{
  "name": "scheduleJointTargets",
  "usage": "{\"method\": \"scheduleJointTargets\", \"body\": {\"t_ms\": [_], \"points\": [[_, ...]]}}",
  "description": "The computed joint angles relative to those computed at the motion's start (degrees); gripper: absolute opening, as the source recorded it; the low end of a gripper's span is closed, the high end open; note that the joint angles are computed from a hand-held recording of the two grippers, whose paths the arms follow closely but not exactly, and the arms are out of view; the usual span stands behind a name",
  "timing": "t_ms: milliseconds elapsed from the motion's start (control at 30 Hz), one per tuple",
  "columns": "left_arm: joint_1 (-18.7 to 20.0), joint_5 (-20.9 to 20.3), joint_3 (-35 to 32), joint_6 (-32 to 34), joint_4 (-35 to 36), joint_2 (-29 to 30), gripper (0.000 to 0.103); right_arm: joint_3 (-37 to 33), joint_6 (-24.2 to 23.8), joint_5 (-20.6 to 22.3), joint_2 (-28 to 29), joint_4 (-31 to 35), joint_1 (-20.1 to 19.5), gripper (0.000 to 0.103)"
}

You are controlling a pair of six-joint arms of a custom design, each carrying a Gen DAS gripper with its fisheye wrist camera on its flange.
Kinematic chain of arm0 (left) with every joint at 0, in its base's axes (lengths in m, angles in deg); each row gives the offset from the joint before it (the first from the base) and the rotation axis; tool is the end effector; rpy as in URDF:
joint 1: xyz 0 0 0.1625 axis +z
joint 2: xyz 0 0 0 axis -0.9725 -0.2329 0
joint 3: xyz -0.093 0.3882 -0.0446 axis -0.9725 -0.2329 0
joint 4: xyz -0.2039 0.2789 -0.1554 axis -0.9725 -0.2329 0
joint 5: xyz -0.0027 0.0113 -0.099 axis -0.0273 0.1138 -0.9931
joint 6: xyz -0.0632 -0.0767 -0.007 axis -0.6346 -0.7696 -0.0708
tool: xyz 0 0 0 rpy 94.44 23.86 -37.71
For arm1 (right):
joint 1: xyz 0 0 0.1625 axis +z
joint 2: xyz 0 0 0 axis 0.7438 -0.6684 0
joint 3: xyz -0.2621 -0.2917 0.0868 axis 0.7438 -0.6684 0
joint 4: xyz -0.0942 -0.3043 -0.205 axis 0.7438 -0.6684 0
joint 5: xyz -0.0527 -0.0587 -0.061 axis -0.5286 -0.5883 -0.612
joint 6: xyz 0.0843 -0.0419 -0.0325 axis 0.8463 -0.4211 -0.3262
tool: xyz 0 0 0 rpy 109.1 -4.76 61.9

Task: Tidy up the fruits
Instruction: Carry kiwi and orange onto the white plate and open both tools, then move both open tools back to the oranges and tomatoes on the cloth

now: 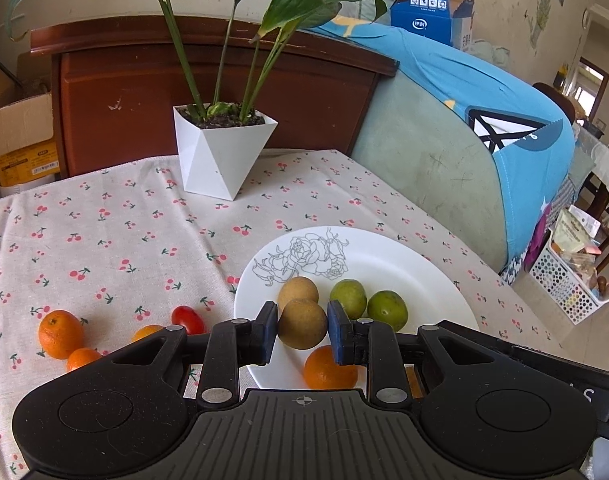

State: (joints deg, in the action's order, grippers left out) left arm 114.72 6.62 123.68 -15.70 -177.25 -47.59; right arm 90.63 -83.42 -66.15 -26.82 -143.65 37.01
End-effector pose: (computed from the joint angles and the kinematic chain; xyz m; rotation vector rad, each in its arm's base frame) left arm -0.1305 -0.3814 0.0627 0.1480 2.3221 -1.1688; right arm 0.0980 -0.4052 0.0598 0.5615 -2.6879 1.0080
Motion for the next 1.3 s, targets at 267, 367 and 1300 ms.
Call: {"method": "scheduleJointTargets", "body": {"t_ms": [267, 367, 1300], "points": [[-1.8, 1.2, 0.7, -1.6, 1.1, -1.9, 0.041, 0.1, 0.6, 0.9, -0.5, 0.4, -0.1, 0.034], [-2.6, 2.4, 1.7, -4.4, 4.9, -4.4, 0.046, 0.2, 0.6, 1.2, -0.6, 0.8, 0.0, 0.034], [-8.3, 8.4, 10.9, -47.5, 67.5, -37.4, 0.05, 1.5, -8.9, 8.4, 1.4, 7.2, 2.6, 0.036]]}}
